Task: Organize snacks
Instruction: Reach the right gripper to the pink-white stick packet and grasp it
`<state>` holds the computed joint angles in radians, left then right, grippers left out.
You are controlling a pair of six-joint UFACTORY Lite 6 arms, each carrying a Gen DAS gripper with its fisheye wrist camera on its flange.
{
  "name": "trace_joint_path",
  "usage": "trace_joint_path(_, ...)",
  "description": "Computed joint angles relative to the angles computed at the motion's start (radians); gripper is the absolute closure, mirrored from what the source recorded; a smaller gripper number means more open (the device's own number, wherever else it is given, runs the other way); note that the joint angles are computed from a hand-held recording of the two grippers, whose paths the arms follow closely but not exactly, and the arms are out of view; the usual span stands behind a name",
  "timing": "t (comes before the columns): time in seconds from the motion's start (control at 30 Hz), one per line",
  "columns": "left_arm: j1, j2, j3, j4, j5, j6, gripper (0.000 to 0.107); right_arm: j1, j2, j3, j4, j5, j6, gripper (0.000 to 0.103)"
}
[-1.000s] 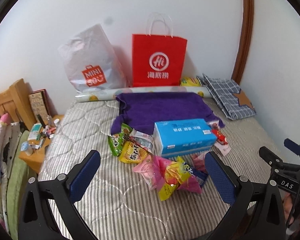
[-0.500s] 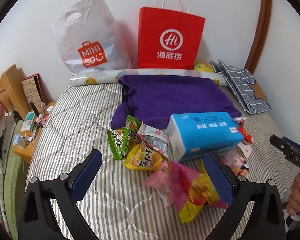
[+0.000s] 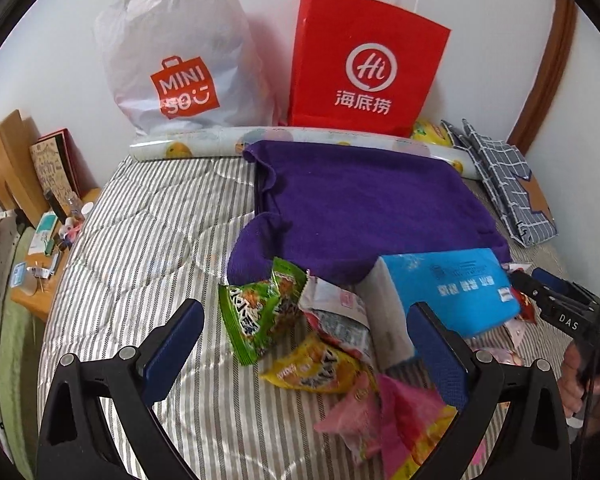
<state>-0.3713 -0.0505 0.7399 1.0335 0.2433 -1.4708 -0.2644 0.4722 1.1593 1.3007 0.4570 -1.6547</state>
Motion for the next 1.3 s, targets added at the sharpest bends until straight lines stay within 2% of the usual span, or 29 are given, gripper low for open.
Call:
trace_joint_path(0.17,0.043,0.04,0.017,0.017,-0.053,0.015,0.006,0.003,0.101,0.103,0.031,0.035,-0.028,0.04)
trace_joint_path(0.33,0.072,0.073,0.041,0.046,-0.093,0.0,0.006,0.01,0.207,0.239,-0.059,0.025,0.087,0.042)
trace_joint_path(0.4,0.086,0.085,0.05,0.048,-0.114,0.005,0.006,0.02,0.248,0.289,-0.13,0.008,0.154,0.055)
trace_joint_path(0.43,0.091,0.089,0.053,0.048,-0.121,0.006,0.006,0.028,0.271,0.316,-0.19,-0.003,0.208,0.058)
trace_joint_path(0.47,0.097,0.094,0.057,0.03,-0.128,0.027,0.006,0.034,0.294,0.337,-0.228,-0.007,0.241,0.067)
trace_joint_path(0.5,0.102,0.098,0.063,-0.008,-0.133,0.067,0.006,0.036,0.307,0.341,-0.223,-0.01,0.235,0.071)
trace_joint_path(0.6,0.111,0.094,0.058,-0.002,-0.134,0.075,0.006,0.03,0.277,0.281,-0.058,-0.034,0.074,0.08)
trace_joint_path(0.8,0.136,0.064,0.038,-0.148,-0.127,0.229,0.006,-0.007,0.167,0.19,0.012,-0.001,0.013,0.081)
trace_joint_path(0.9,0.143,0.03,0.019,-0.236,-0.111,0.316,0.006,-0.046,0.082,0.146,-0.006,0.028,0.037,0.081)
trace_joint_path(1.1,0.113,-0.045,-0.039,-0.198,-0.079,0.27,0.006,-0.119,-0.074,0.042,-0.261,0.02,0.222,0.081)
trace_joint_path(1.3,0.087,-0.078,-0.079,-0.202,-0.062,0.252,0.006,-0.185,-0.148,-0.122,-0.413,0.011,0.267,0.081)
